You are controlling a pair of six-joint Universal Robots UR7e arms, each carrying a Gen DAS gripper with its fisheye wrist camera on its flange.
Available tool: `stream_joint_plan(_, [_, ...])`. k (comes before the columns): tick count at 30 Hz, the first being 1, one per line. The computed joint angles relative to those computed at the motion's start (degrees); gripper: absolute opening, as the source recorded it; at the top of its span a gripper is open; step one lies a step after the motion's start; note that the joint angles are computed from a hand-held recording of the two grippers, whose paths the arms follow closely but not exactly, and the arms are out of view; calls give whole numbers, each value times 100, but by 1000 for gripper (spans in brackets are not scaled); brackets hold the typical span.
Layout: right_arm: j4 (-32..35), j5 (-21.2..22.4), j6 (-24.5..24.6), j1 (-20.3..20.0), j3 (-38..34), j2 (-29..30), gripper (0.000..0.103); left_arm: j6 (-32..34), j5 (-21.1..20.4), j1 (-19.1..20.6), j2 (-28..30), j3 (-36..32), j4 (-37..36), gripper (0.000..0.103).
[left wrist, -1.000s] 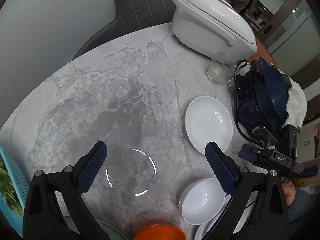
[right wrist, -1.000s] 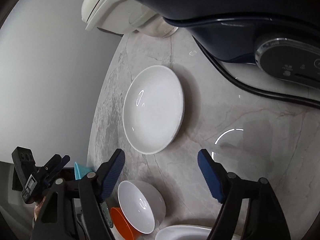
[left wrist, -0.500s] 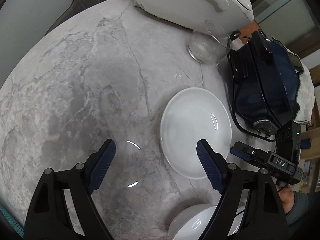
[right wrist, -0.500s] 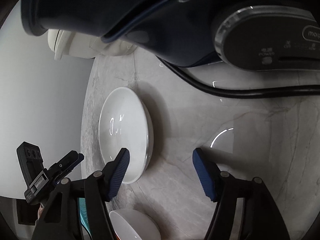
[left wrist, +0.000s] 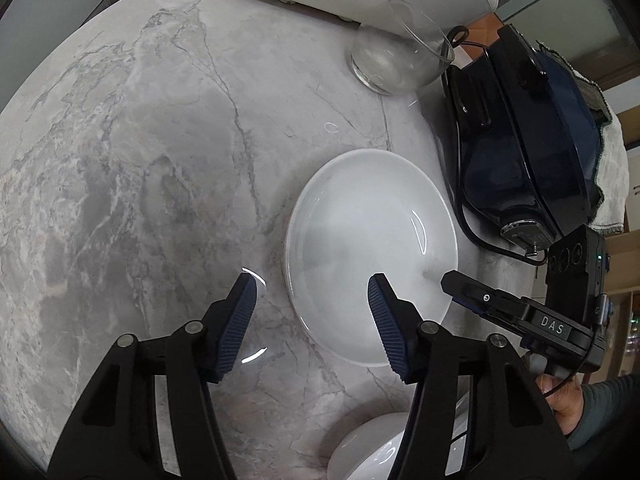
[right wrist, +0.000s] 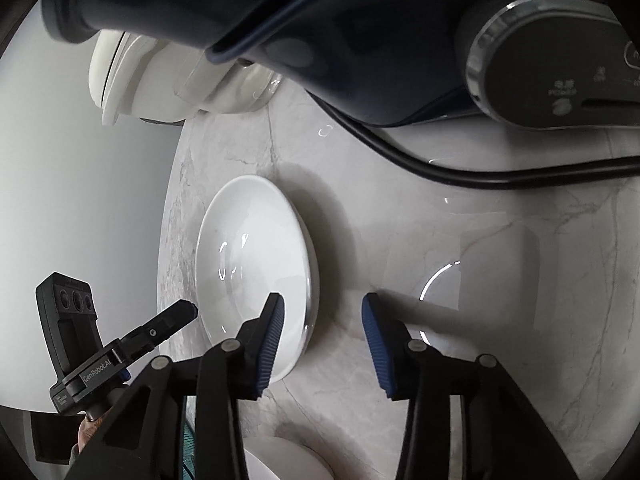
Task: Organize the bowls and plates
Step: 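Move both tools to the white plate beside the dark blue appliance, then close the left gripper on the plate rim while the right gripper grips the rim beside it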
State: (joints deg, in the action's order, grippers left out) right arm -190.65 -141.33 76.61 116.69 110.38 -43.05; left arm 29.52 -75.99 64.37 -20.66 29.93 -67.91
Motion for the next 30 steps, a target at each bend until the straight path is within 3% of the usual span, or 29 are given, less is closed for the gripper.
stream_joint_plan(3, [-50, -150, 44, 11, -81, 70, 44, 45, -31, -14, 53, -30, 42, 55])
stream_joint_plan(6, [-26, -352, 25, 26, -140, 109, 43, 71, -49, -35, 151, -159, 155, 39])
stream_joint_plan(8, [1, -403, 9, 2, -199, 131, 38, 115, 39, -61, 137, -82, 119, 38])
stream_joint_plan(13, [-19, -265, -55, -86, -220, 108, 30, 172, 95, -47, 147, -48, 134, 37])
stream_joint_plan(14, [-53, -255, -78, -98, -211, 106, 28, 154, 91, -37, 162, -73, 152, 33])
stream_joint_plan(22, [40, -204, -234, -134, -203, 68, 17, 125, 177, -15, 142, -4, 97, 26])
stream_joint_plan(27, [244, -270, -229, -118, -217, 40, 12, 34, 306, 3, 130, 32, -74, 9])
stream_joint_plan(30, [356, -255, -297, -122, -217, 7, 10, -20, 391, 6, 104, 92, -196, 7])
